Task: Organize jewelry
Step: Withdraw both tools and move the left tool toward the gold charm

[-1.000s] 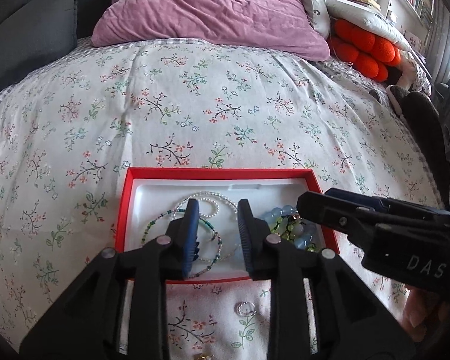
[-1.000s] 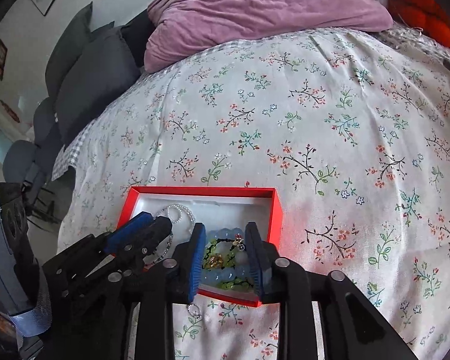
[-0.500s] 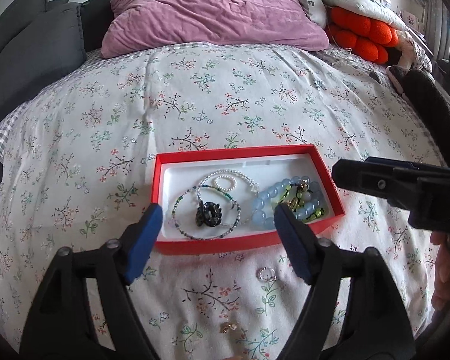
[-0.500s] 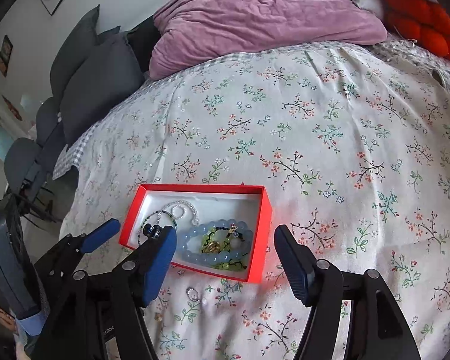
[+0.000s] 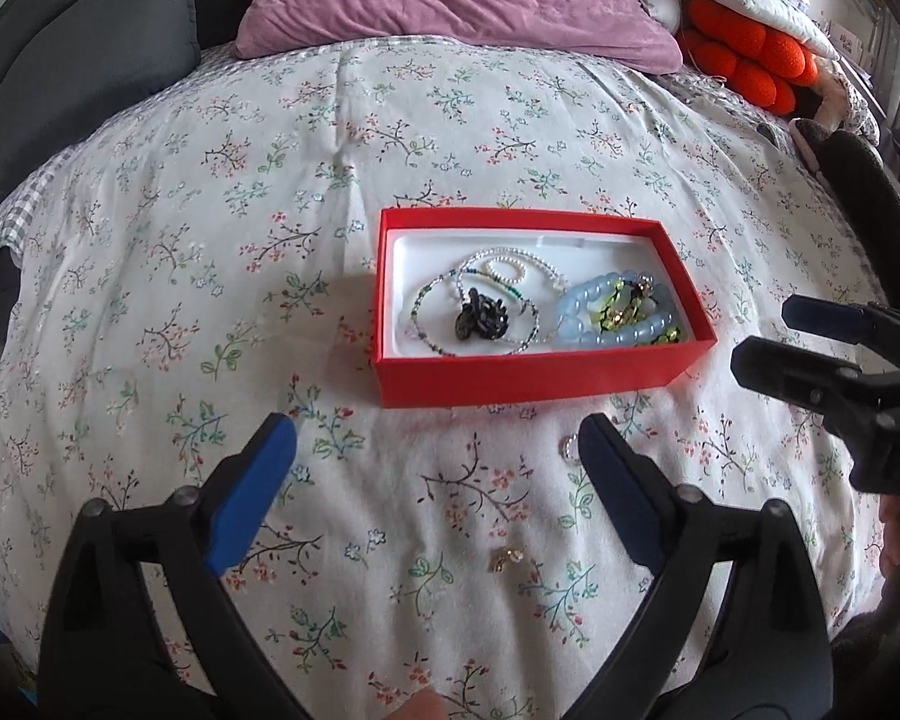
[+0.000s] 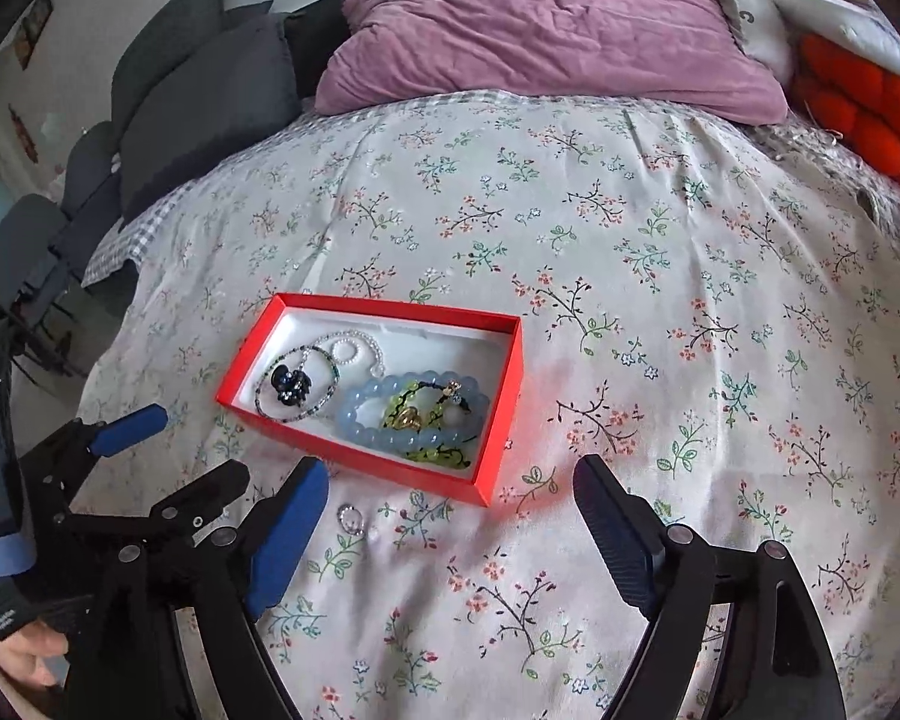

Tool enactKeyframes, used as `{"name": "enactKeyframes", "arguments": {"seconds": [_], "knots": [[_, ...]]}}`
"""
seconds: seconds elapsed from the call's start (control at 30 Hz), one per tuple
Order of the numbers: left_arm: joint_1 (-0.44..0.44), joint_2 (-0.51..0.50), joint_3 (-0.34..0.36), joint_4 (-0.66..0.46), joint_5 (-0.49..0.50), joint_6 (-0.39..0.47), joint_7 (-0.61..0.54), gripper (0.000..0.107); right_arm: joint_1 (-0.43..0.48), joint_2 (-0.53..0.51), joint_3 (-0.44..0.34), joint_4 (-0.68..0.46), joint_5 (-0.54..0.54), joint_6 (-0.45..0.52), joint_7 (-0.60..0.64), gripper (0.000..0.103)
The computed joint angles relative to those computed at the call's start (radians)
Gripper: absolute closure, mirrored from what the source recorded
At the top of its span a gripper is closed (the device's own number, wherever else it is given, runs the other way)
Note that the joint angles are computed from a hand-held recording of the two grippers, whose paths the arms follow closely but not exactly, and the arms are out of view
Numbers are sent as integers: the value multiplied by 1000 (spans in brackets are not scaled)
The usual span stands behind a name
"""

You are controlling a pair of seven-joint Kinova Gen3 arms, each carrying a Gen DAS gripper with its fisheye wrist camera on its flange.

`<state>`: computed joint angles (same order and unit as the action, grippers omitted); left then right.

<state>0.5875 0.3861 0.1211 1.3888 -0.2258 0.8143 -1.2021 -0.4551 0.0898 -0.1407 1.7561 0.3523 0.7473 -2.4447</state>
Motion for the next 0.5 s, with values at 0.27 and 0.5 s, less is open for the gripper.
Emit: {"name": "enactKeyframes", "arguments": {"seconds": [0.27, 0.5], "knots": [[-7, -17, 9, 45, -8, 39, -48, 11, -47, 35, -19, -18, 7, 86, 62, 15], [-21, -18, 15, 66, -1, 68, -87, 11, -62, 53, -11, -12, 2, 113, 75, 15]]}}
